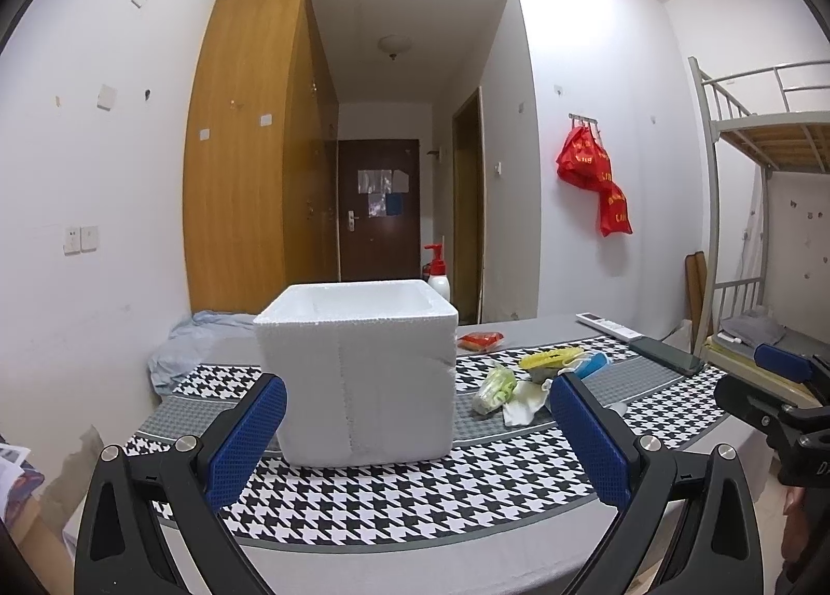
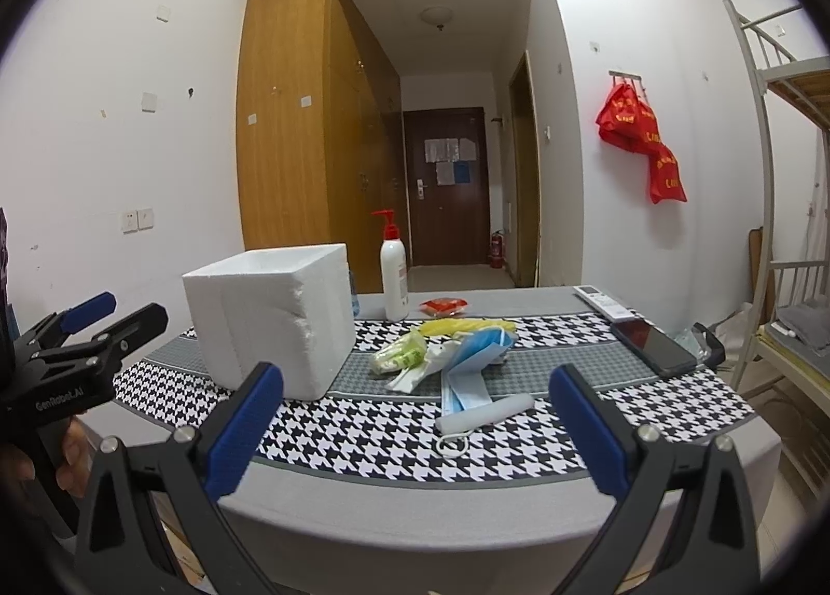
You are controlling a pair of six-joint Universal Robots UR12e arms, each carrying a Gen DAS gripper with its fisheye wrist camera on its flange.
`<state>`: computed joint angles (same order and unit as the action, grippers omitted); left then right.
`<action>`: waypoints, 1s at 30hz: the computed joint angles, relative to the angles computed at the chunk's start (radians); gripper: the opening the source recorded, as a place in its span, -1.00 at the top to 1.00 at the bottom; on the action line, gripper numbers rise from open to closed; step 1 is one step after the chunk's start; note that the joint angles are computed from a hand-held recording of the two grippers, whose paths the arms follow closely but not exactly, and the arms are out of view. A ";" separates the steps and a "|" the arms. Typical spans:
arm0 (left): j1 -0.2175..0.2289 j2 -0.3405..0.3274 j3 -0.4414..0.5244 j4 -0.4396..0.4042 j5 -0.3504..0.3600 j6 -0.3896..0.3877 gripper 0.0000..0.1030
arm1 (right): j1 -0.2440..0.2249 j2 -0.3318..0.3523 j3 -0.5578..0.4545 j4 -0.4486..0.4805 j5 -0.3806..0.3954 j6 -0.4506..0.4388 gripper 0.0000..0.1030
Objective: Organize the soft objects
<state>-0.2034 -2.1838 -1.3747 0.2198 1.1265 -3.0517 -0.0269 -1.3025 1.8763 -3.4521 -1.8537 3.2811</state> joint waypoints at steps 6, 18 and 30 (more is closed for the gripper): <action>-0.001 -0.002 0.008 -0.022 -0.008 0.008 -0.98 | 0.001 0.001 -0.002 -0.006 -0.001 -0.007 -1.00; -0.018 -0.037 0.082 -0.132 -0.046 0.059 -0.98 | -0.028 0.020 -0.031 0.059 -0.001 0.015 -1.00; -0.031 -0.066 0.161 -0.263 -0.100 0.083 -0.98 | -0.060 0.031 -0.069 0.142 0.032 0.048 -1.00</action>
